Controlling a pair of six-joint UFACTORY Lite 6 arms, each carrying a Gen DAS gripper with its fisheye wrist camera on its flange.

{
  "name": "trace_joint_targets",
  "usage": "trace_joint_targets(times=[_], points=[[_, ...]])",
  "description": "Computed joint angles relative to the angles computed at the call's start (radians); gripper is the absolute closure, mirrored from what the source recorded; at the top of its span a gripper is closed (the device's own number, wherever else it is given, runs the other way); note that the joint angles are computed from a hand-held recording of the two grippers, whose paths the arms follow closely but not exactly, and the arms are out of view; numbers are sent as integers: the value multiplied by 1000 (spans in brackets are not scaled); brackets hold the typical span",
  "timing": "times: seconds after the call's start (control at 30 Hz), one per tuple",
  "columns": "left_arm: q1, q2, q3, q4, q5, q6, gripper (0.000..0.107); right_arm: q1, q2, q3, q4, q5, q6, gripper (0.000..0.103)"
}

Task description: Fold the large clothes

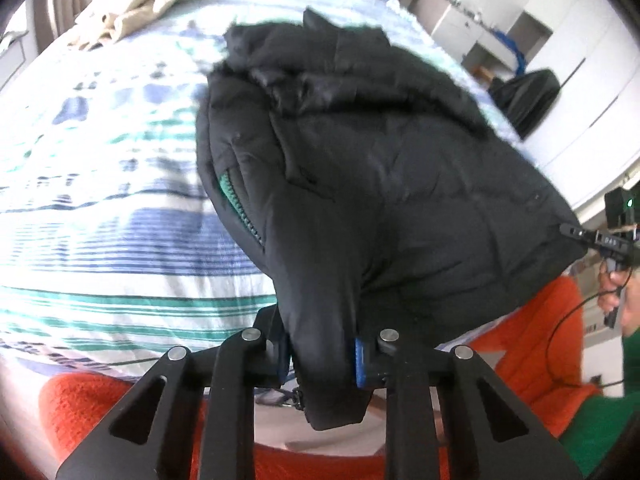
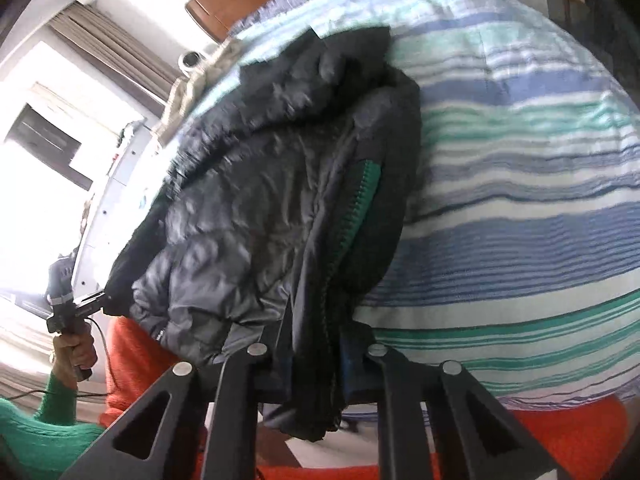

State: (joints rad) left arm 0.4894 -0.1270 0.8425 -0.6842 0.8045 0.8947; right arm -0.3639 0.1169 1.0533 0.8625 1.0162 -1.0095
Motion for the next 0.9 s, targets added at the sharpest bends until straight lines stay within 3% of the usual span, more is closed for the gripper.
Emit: trace_joint_targets(times=[0.2,0.3,0.33,0.47,0.53,0.6,0.77,0.9], points=[[106,-148,2,40,194,-8,85,-154,-135,-2,-43,233,6,87],[232,-289,-49,96,367,29,86,-278,-255,-48,-91,405,19,87],[307,-327,-43,104,465,65,86,-330,-293,-53,-103,474,20,87],[585,-320,164,63,806,149,86,-529,-363,22,-53,780,62,87],[619,-232,326,-20,867,108,87,-514,-355,103,25,811,113,87],[564,-136,451,-111,829,30,87,-432,-282,210,117,757,150,87],[242,271,704,-210,439,-143,87,-120,106,482,258,399,227,87],[82,622,926,-249,228,-167,81,49,476,756,267,186,297,87]])
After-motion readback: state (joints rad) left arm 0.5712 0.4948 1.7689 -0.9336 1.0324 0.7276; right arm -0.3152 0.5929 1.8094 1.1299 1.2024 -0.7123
